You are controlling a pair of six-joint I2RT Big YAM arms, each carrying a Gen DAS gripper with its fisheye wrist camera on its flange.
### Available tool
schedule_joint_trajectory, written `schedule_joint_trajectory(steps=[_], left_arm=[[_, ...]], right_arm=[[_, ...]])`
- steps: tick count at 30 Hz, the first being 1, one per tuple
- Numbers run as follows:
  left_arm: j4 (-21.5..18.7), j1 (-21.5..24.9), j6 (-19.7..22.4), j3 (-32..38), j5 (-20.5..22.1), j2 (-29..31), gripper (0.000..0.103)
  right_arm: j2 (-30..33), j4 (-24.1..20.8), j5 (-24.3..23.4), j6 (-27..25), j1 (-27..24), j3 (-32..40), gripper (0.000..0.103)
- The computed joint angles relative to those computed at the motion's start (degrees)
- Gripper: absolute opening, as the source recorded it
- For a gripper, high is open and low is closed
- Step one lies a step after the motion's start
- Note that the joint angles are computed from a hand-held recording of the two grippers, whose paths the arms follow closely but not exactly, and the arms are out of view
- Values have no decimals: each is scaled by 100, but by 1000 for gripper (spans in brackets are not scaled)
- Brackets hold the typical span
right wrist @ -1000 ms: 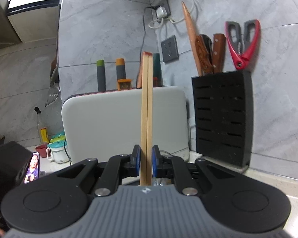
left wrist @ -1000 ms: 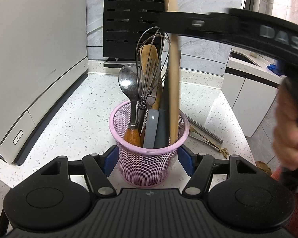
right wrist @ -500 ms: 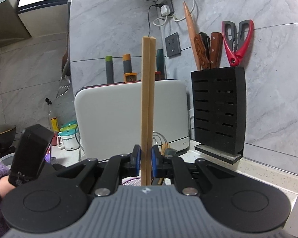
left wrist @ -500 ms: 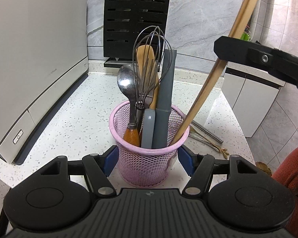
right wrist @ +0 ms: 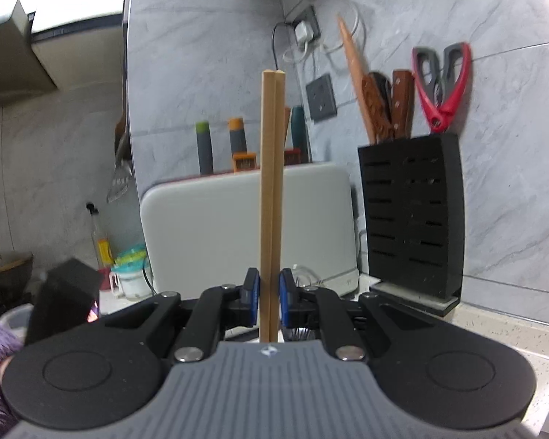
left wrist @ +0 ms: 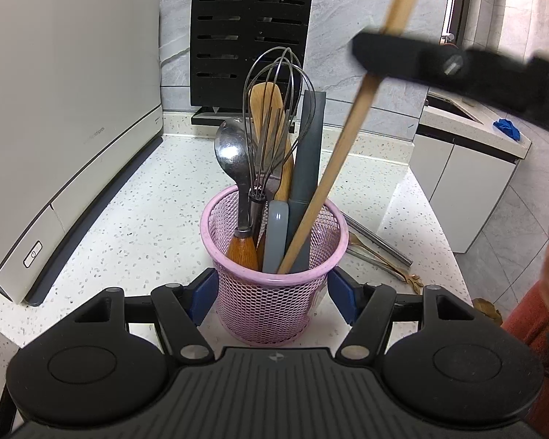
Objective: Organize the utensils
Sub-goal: 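Lower the chopsticks into the pink cup and open the right tool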
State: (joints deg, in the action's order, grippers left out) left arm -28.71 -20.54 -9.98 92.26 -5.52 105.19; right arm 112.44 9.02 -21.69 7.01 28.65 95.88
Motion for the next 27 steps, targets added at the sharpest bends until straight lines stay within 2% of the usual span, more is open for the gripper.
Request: schedule_joint_trajectory(steps=[3, 9, 11, 15, 18, 21, 23, 25, 27], left_arm=[[18, 15, -13, -29, 44, -20, 75], [22, 24, 7, -37, 45, -25, 75], [17, 22, 6, -34, 38, -25, 75], [20, 27, 4, -26, 47, -20, 75], [28, 24, 4, -26, 36, -17, 75], [41, 22, -5, -33, 23, -19, 77], [66, 24, -24, -46, 23, -23, 78], [110, 27, -31, -71, 10, -38, 81], [179, 31, -30, -106, 3, -57, 84]], right_arm=[[65, -467, 61, -399, 66, 149, 9], [240, -1241, 47, -644, 100, 464, 9], [353, -1645, 68, -638, 103, 684, 9], [444, -1819, 194, -454, 89, 862, 10], [494, -2000, 330, -437, 86, 977, 16], [488, -2065, 249, -350, 51, 1000, 35], [471, -2083, 222, -283, 27, 1001, 36], [414, -2098, 215, -181, -12, 949, 47], [396, -2237, 114, -101, -69, 983, 52]])
